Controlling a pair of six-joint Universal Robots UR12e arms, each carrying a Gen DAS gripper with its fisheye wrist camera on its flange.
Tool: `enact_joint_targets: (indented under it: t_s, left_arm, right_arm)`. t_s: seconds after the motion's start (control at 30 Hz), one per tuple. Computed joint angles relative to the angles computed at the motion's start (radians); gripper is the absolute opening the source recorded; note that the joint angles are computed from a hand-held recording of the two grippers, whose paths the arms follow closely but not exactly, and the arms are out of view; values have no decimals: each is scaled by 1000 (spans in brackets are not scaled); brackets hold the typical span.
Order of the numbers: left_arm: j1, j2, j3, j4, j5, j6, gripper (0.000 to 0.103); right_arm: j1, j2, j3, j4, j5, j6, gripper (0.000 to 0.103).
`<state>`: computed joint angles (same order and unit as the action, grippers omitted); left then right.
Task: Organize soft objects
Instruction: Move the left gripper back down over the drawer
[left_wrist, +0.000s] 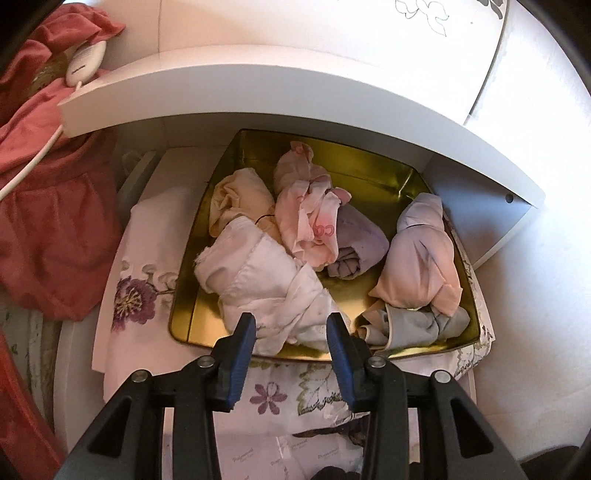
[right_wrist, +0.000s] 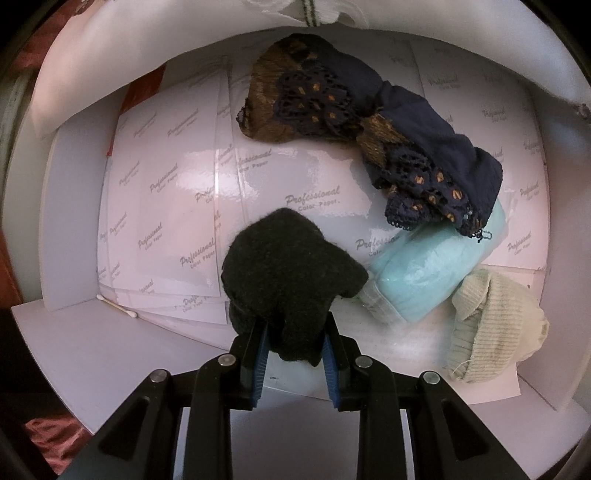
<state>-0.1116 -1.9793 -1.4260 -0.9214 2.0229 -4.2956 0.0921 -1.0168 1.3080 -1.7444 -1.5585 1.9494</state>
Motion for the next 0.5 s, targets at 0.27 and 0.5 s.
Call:
enact_joint_targets:
  t_s: [0.27, 0.5]
  left_arm:
    - [-17, 25, -19, -21, 21, -39, 40]
    - [-46, 59, -47, -75, 9, -114, 40]
  right_arm:
    - [-1, -1, 2, -2, 2, -2, 27]
    - [0, -2, 4, -5, 0, -3, 27]
